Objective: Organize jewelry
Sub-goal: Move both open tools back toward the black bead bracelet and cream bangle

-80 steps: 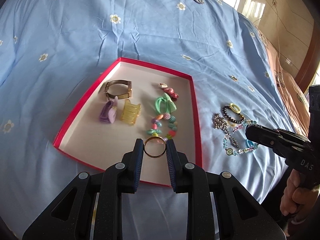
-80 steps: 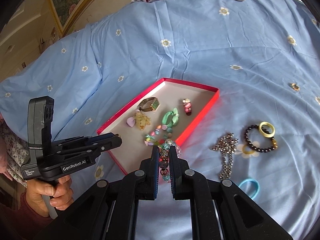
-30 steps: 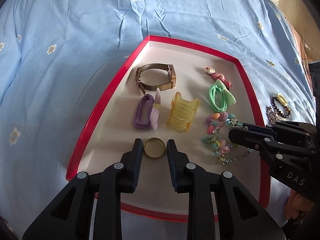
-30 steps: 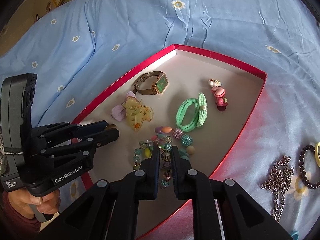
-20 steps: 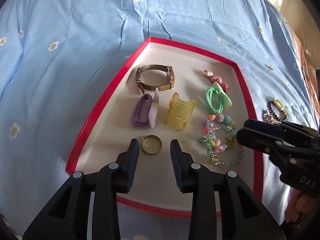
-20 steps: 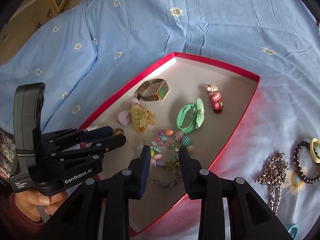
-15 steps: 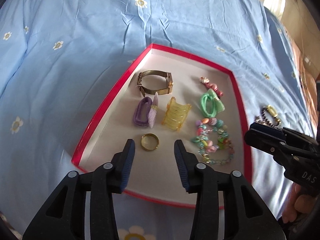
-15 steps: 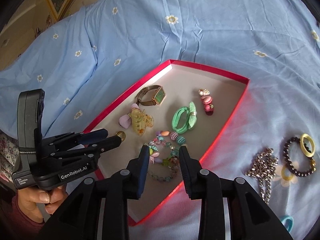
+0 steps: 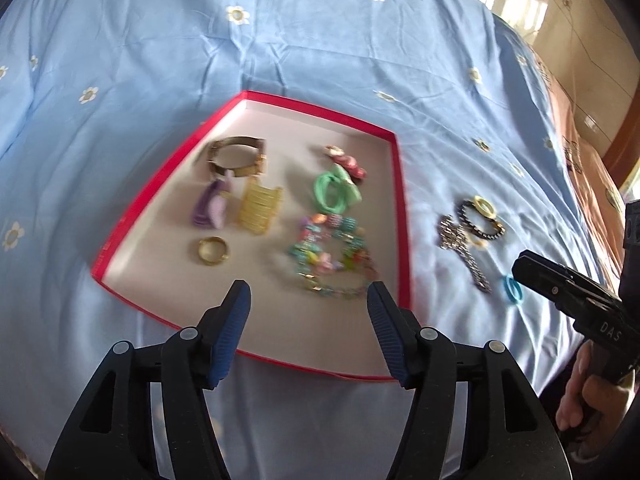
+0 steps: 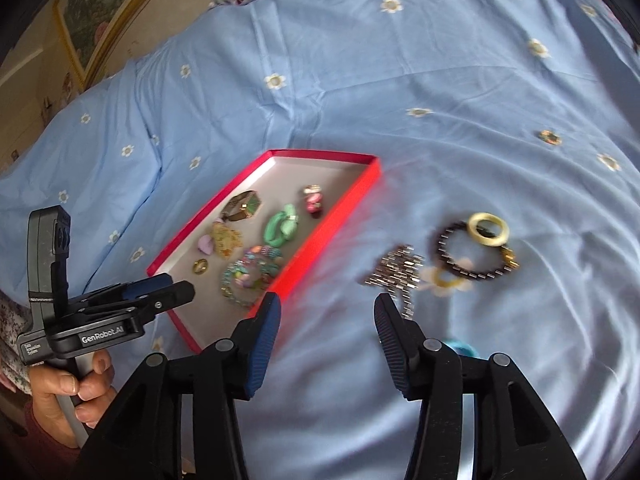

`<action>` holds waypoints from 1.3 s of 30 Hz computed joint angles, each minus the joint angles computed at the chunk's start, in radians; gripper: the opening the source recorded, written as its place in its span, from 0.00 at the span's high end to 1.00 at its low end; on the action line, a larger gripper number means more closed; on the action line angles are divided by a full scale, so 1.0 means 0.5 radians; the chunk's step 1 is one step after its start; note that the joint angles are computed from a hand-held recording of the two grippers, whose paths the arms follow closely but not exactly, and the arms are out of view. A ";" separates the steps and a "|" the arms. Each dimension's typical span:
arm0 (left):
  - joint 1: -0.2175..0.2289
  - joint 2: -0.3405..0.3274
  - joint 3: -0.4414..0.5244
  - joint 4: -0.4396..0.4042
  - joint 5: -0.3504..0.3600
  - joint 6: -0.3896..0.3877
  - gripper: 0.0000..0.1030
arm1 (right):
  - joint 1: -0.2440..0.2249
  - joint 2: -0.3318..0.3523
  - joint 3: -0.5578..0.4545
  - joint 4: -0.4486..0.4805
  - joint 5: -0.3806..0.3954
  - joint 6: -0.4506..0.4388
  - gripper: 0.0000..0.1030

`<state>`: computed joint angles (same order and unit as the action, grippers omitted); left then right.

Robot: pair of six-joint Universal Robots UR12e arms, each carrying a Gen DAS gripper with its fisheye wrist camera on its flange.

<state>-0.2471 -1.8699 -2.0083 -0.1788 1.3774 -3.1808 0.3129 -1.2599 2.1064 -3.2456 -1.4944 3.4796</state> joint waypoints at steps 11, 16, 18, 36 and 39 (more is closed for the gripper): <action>-0.084 0.002 0.007 -0.041 -0.039 0.068 0.41 | -0.083 -0.104 0.201 -0.072 -0.121 0.169 0.47; -0.116 -0.002 0.019 -0.061 -0.041 0.098 0.40 | -0.109 -0.132 0.251 -0.103 -0.136 0.204 0.47; -0.127 -0.005 0.025 -0.070 -0.039 0.109 0.40 | -0.119 -0.138 0.266 -0.119 -0.137 0.213 0.47; -0.230 -0.093 0.169 -0.166 -0.004 0.224 0.40 | -0.198 -0.134 0.292 -0.167 -0.110 0.208 0.47; -0.240 -0.111 0.195 -0.178 0.000 0.237 0.40 | -0.216 -0.129 0.278 -0.158 -0.103 0.191 0.47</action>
